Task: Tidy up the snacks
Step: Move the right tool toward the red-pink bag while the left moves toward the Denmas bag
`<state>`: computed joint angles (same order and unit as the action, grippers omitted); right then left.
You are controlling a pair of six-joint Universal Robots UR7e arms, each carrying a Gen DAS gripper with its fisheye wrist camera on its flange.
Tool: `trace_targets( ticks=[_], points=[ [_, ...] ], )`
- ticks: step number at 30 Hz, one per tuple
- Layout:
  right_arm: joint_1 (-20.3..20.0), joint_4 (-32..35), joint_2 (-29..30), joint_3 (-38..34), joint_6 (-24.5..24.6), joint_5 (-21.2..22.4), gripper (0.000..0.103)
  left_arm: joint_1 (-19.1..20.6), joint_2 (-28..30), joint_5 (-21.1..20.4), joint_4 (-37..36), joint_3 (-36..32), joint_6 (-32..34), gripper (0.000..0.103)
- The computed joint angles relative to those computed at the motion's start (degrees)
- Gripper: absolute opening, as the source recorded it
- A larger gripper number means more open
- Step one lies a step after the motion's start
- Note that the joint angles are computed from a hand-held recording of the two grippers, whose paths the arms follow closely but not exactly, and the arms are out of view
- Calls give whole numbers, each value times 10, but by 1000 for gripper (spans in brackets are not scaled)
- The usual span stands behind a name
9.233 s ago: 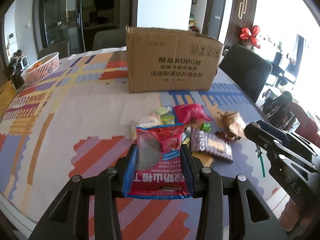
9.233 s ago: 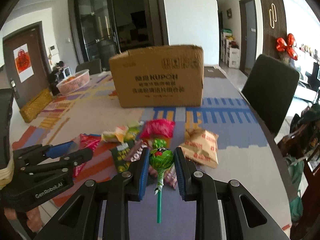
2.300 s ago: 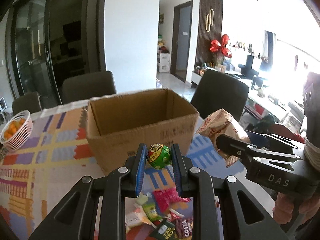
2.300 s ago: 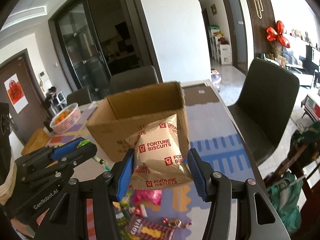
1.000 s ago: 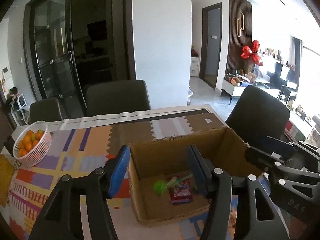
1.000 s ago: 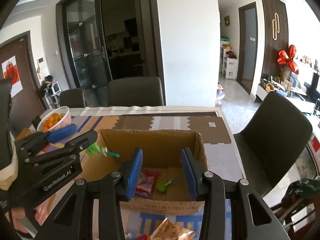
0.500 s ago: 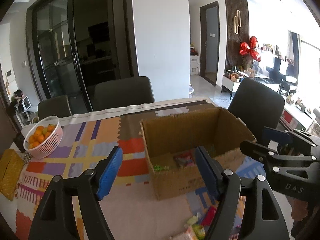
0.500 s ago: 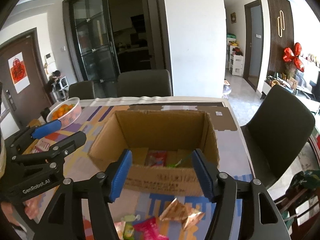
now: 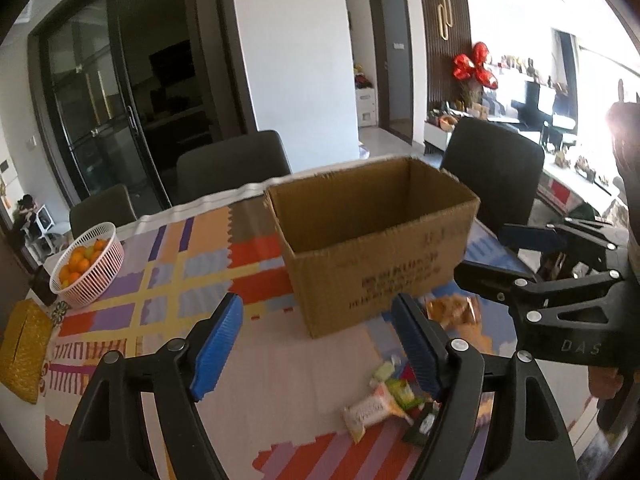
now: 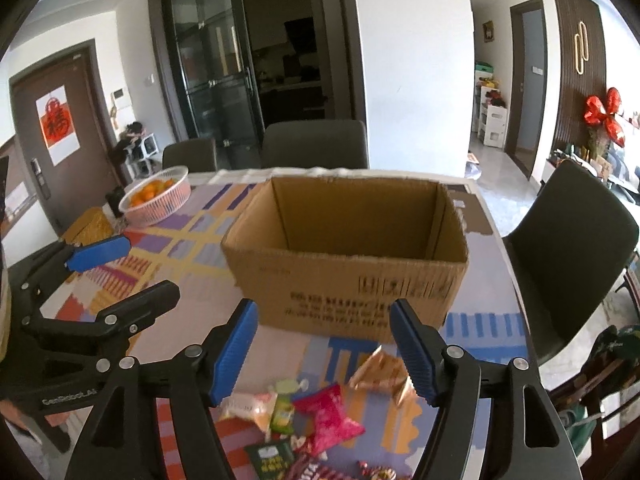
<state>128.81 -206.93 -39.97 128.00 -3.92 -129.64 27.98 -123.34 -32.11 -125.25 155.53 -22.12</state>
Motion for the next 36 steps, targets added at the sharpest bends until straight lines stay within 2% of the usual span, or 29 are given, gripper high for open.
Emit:
trace_targets(
  ticks=[7,17,23,30,36],
  points=[
    [-8,14,3,22,22,6,69,2,-28,-27,64,14,-17,76],
    [-22,47,24,36,43,10,69,37,-25,-79,76,31,9,76],
    [-37,72,39,39,53,21,69,78,6,-112,20,39,63,76],
    [-51,98,54,34,49,12,69,148,100,-152,-99,39,147,76],
    [-64,120,64,24,42,4,69,199,173,-170,-158,25,197,76]
  ],
)
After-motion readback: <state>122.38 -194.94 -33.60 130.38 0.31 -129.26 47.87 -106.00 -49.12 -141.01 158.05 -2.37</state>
